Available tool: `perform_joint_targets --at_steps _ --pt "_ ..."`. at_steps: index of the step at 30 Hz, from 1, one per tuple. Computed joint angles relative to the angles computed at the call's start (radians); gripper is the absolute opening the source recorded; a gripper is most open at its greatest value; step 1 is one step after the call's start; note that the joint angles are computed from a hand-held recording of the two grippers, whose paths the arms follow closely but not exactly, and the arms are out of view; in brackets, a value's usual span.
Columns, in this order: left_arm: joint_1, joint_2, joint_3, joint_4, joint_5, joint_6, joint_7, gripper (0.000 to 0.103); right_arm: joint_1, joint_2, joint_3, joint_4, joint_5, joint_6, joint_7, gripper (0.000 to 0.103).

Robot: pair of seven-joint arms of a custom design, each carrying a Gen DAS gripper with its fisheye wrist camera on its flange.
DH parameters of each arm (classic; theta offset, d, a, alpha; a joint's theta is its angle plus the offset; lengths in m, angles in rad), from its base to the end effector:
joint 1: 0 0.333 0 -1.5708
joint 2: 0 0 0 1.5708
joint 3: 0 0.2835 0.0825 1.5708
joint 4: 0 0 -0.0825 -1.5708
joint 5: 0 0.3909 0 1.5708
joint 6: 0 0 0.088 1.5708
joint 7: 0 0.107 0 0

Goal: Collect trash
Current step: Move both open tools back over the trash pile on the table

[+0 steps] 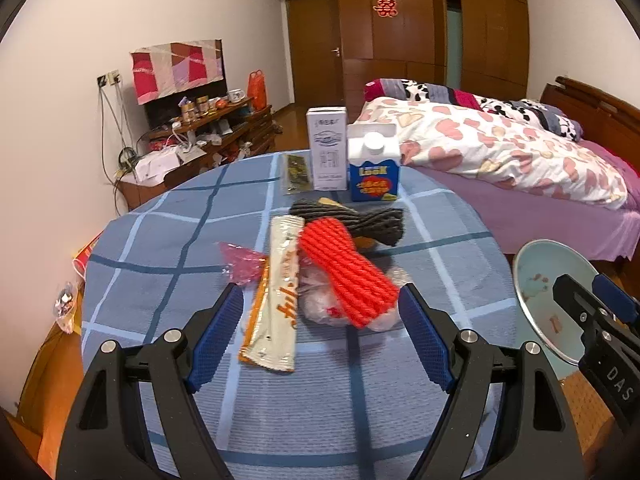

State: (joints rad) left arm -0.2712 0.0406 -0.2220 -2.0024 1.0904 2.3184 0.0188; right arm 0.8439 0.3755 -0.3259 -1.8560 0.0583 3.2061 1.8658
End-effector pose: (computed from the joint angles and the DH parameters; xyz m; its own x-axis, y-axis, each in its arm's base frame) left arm 0.5349 -0.2675 0.4389 0.4047 -0.9123 -0.0623 -0.5844 -0.2056 -0.7850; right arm 0.5782 0.3511 0.4167 0.3311 -0.9271 -0.1756 -0.5681 -0.0473 -0.8216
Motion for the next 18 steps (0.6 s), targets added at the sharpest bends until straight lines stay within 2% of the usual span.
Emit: perform_joint_targets --at_steps 2,10,14,18 --pt "0.004 -0.008 0.003 -0.012 -0.004 0.002 -0.003 0.078 -0.006 0.008 0.014 0.014 -0.001 -0.004 -0.007 0.066" --pt "0.036 -0.038 0.011 -0.062 -0.034 0.017 -0.012 0.078 -0.096 0.051 0.135 0.092 0.003 -0.039 -0.053 0.066" --pt "0.065 -0.068 0.022 -0.116 -0.057 0.061 -0.016 0.078 -0.131 0.076 0.185 0.133 -0.002 -0.058 -0.077 0.066" --pt "0.095 -0.087 0.027 -0.159 -0.08 0.094 -0.018 0.078 -0.199 0.117 0.275 0.195 0.015 -0.095 -0.129 0.066"
